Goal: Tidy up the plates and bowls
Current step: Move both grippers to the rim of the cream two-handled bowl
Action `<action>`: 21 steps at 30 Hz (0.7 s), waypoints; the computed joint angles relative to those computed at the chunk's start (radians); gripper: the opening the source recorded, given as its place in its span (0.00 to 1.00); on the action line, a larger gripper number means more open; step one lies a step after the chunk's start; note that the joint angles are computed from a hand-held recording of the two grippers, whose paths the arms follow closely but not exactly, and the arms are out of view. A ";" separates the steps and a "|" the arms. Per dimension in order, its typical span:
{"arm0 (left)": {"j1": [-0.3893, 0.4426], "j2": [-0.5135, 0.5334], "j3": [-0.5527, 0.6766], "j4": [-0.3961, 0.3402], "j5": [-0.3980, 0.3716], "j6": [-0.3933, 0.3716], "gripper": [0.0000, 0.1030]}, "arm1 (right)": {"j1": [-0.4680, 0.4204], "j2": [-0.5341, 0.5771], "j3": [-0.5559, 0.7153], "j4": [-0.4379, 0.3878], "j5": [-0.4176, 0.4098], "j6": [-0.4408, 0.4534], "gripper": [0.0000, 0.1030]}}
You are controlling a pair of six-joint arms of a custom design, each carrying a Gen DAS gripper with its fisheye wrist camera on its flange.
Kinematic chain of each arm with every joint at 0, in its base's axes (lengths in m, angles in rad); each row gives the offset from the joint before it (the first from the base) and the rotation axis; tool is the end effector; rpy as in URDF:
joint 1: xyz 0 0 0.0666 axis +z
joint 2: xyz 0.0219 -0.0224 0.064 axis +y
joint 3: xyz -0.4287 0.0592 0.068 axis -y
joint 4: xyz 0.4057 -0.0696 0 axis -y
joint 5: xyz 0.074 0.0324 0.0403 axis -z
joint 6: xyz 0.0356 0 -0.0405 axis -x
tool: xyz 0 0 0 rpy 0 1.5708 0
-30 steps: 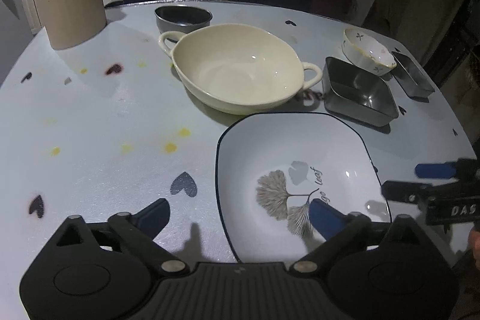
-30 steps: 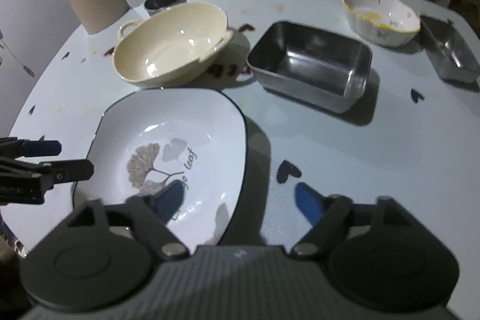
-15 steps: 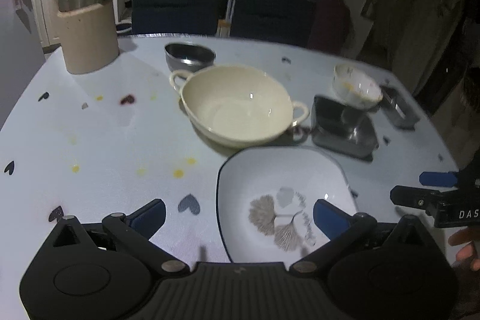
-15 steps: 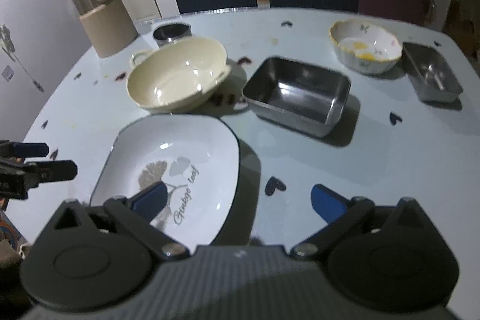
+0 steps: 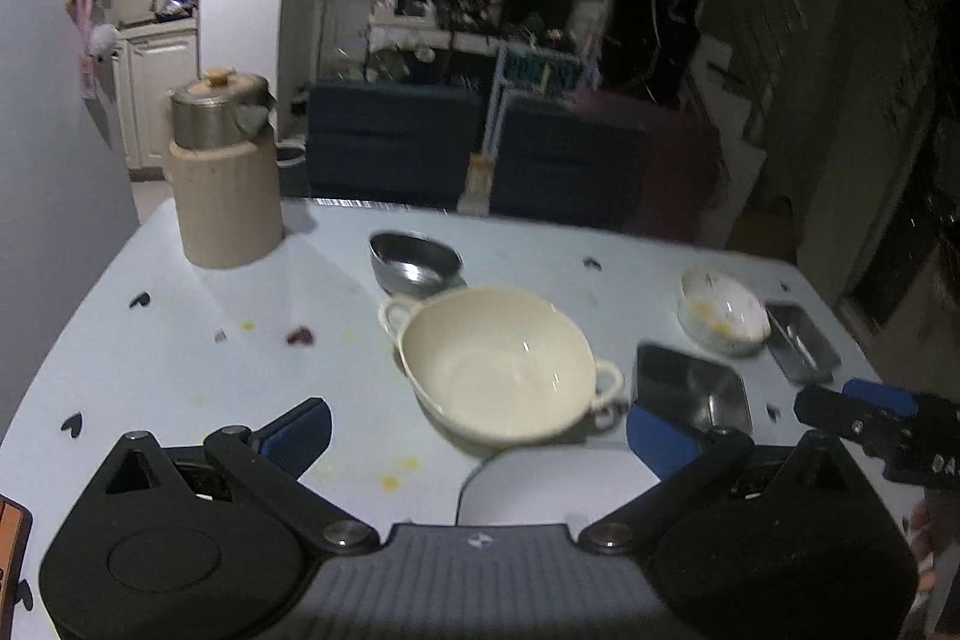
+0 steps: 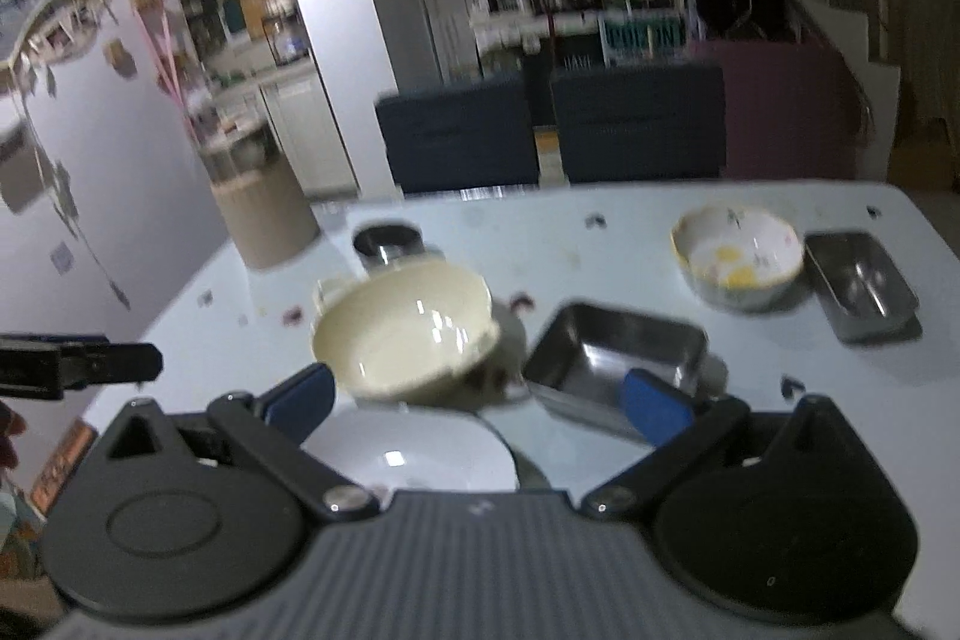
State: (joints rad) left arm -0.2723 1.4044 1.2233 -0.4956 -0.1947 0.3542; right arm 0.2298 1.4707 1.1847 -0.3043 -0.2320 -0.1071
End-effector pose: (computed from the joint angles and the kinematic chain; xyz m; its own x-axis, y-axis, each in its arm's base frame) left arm 0.4851 -0.1287 0.4232 -0.6068 -0.1839 -0.7733 -0.0980 0.9828 -0.1568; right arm 0.5105 0.1274 0.3889 -0.5825 -0.0294 -0.8123 -0.3474 0.9125 0.2161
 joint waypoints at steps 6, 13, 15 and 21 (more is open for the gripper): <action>0.022 0.020 -0.007 0.120 -0.021 0.034 1.00 | 0.011 0.023 0.000 0.134 -0.036 -0.014 1.00; 0.038 0.077 0.016 0.243 -0.084 0.002 1.00 | -0.002 0.102 0.087 0.139 -0.120 -0.117 1.00; 0.046 0.103 0.031 0.266 -0.100 -0.005 1.00 | -0.007 0.136 0.127 0.109 -0.128 -0.138 1.00; 0.084 0.198 0.107 0.271 -0.075 -0.015 1.00 | -0.017 0.262 0.250 0.020 -0.136 -0.252 1.00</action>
